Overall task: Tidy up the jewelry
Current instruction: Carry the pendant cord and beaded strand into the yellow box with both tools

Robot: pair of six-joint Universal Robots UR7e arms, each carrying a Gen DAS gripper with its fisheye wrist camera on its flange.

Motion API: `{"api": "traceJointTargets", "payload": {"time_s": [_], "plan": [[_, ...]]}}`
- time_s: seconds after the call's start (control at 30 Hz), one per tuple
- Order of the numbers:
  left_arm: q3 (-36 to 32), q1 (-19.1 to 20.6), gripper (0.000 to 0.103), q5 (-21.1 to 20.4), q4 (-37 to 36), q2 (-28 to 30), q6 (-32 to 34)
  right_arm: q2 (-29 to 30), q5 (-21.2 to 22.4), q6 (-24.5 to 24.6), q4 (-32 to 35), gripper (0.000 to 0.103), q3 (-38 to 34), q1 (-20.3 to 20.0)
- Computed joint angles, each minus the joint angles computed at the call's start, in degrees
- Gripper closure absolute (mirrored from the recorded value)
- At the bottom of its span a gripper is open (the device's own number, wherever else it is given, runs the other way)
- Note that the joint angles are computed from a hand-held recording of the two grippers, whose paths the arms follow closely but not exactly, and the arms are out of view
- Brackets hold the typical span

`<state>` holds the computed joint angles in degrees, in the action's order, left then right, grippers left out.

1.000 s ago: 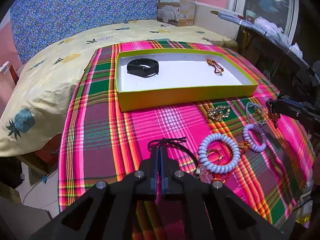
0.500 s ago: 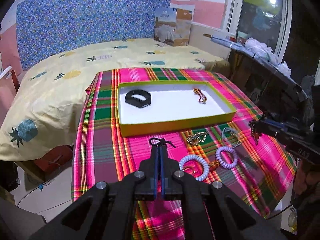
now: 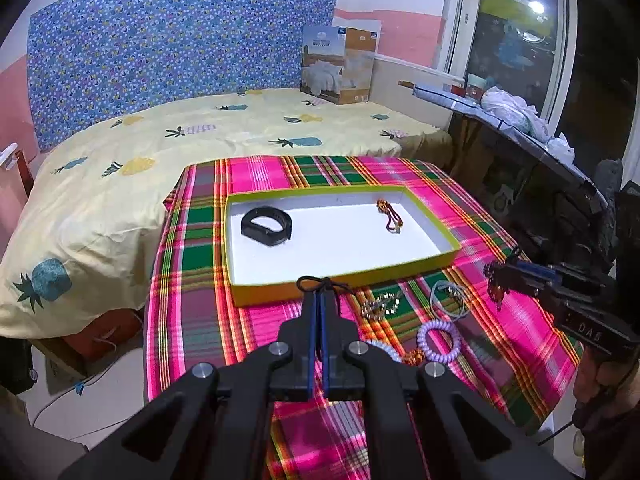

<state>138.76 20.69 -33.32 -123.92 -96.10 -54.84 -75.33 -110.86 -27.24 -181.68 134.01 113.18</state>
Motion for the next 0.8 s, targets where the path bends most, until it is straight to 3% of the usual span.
{"api": "traceJointTargets", "payload": {"time_s": [0.53,0.8], "plan": [[-4.8,6.9,0.101,2.2,-13.3,7.0,14.7,5.4,-0.2,-3.3,-0.2,0.087,-7.0,-1.0],[-6.3,11.5,0.101,1.8,-17.5,9.9,18.8,9.2,-1.0,-3.8,0.1,0.087,-11.3,-2.6]]}}
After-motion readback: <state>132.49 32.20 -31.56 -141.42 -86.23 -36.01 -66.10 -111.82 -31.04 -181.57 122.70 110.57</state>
